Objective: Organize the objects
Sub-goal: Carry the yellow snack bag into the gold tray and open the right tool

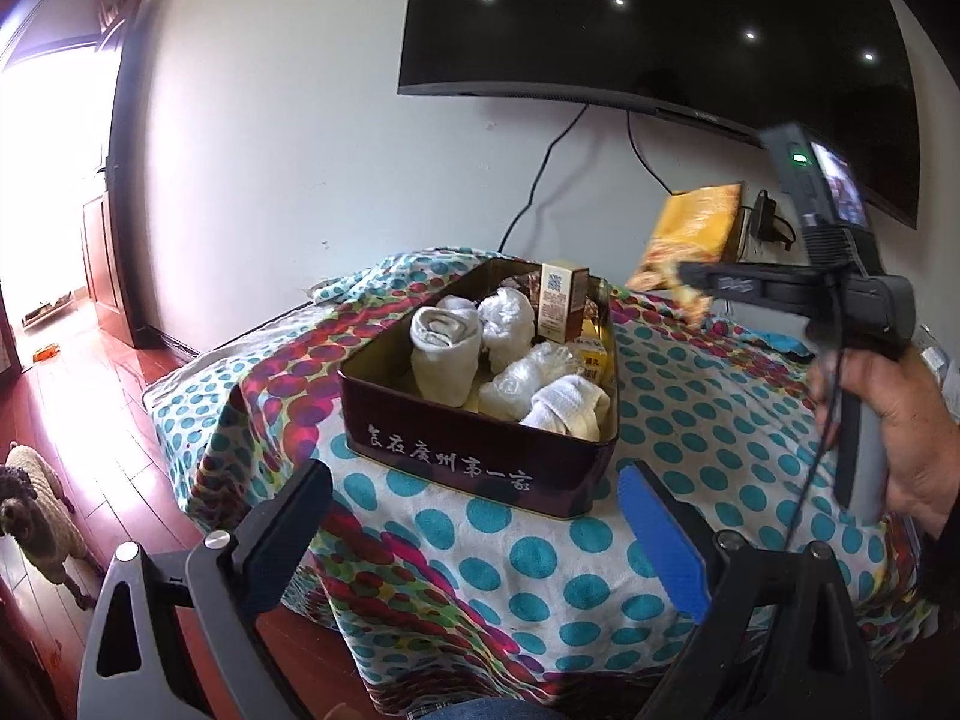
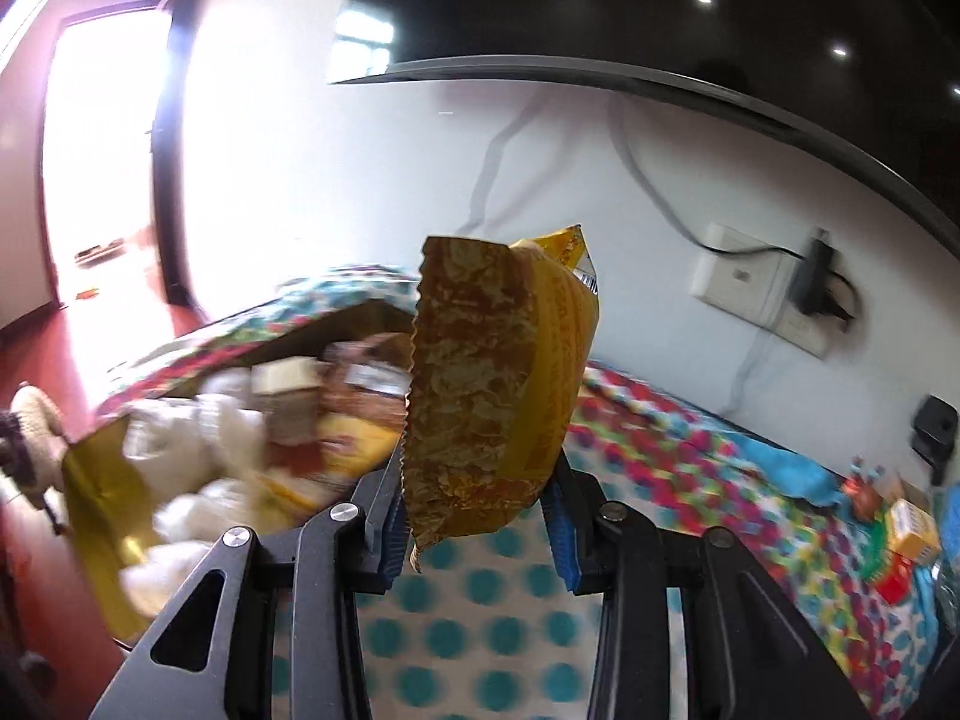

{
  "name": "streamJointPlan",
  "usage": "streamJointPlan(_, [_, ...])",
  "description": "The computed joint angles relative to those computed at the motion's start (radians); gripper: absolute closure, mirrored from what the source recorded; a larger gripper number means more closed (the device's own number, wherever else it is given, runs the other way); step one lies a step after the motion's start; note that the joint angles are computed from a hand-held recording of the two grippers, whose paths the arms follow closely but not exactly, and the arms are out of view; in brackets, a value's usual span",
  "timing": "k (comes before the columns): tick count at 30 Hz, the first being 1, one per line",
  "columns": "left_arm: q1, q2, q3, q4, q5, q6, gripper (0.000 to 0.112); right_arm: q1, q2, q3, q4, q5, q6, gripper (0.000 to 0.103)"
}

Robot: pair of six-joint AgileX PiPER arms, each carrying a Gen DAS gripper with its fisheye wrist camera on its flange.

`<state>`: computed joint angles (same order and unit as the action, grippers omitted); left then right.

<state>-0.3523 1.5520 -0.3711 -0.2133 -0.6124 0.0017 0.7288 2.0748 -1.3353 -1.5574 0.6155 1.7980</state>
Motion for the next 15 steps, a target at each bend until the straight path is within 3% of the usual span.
streamJointPlan(7, [0.036,-0.002,-0.01,-0.019,0.029,0.007,0.014,0.084,0.078,-0.151,0.105,-0.093,-0.126,0.067])
streamJointPlan(13, [0.071,0.021,-0.03,-0.019,0.057,-0.023,0.014,0.057,0.081,-0.169,0.202,-0.265,-0.205,0.066])
streamJointPlan(15, [0.074,0.034,-0.042,-0.029,0.075,-0.019,0.014,0.04,0.105,-0.201,0.315,-0.299,-0.319,0.067])
